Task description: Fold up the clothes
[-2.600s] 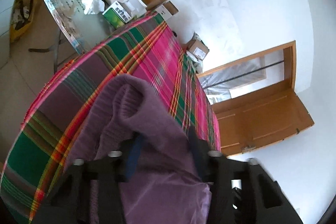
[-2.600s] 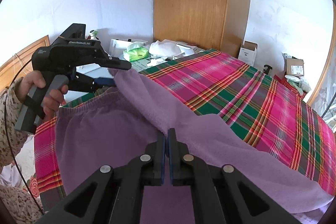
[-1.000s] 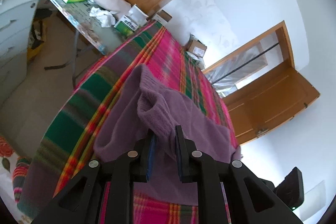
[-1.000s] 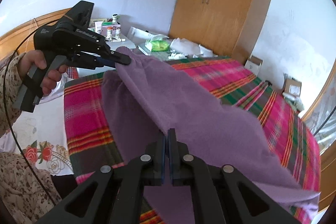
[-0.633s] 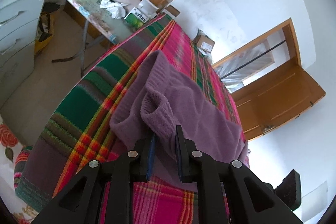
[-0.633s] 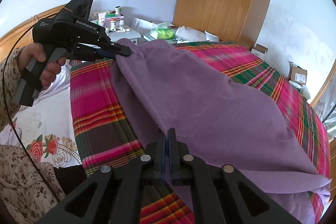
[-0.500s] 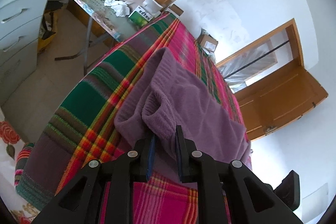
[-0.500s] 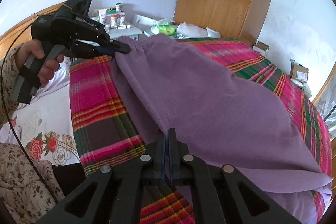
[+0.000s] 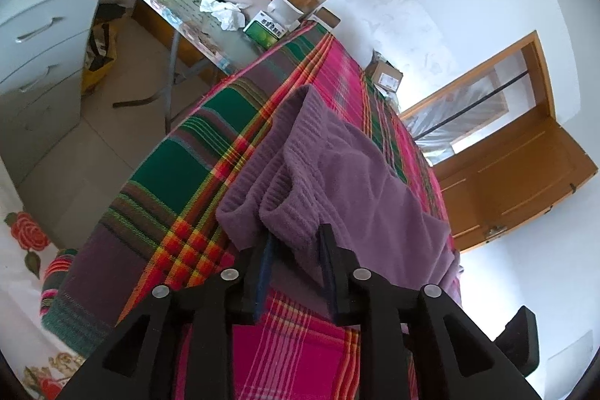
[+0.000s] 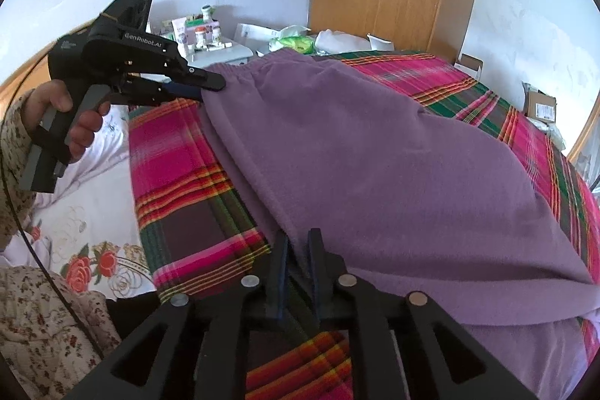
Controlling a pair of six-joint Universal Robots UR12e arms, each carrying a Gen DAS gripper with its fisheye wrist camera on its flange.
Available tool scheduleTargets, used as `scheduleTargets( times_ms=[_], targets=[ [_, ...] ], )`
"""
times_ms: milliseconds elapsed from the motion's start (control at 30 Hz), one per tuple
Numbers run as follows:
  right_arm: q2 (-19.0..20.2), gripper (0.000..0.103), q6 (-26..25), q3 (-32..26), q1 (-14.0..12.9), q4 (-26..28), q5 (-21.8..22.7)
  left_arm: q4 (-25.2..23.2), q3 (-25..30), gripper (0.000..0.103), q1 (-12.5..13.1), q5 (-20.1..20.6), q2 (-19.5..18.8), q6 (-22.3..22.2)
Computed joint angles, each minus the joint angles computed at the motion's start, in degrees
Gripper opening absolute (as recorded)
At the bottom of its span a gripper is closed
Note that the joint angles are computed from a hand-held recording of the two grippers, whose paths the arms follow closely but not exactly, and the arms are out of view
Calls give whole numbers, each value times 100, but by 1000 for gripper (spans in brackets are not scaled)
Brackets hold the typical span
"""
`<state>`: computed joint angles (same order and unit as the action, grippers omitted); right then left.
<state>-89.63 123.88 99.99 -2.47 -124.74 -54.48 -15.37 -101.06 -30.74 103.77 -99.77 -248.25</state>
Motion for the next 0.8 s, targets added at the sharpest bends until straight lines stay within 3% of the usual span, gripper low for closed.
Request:
scheduleTargets(
  times_ms=[33, 133, 233, 400, 600, 800],
  targets=[
    [-15, 14, 10, -9, -41, 92, 90, 0, -3, 34, -24, 93, 16, 31],
    [-59, 15, 33, -36, -162, 373, 357, -154, 61, 71, -134, 500, 51, 205],
    [-138, 17, 187, 31, -303, 307, 571, -446, 215, 72, -272, 997, 55, 473],
    [-261, 33, 792, 141, -676, -140, 745, -359, 543, 72, -360, 875, -97, 1257],
    [-269, 40, 1834, 87, -1217, -625, 398, -289, 1217, 72, -379, 43, -542, 2477],
    [-330, 40, 2315, -5, -1721, -827, -123, -453, 2059, 72, -434, -818, -1116, 3468]
  ],
)
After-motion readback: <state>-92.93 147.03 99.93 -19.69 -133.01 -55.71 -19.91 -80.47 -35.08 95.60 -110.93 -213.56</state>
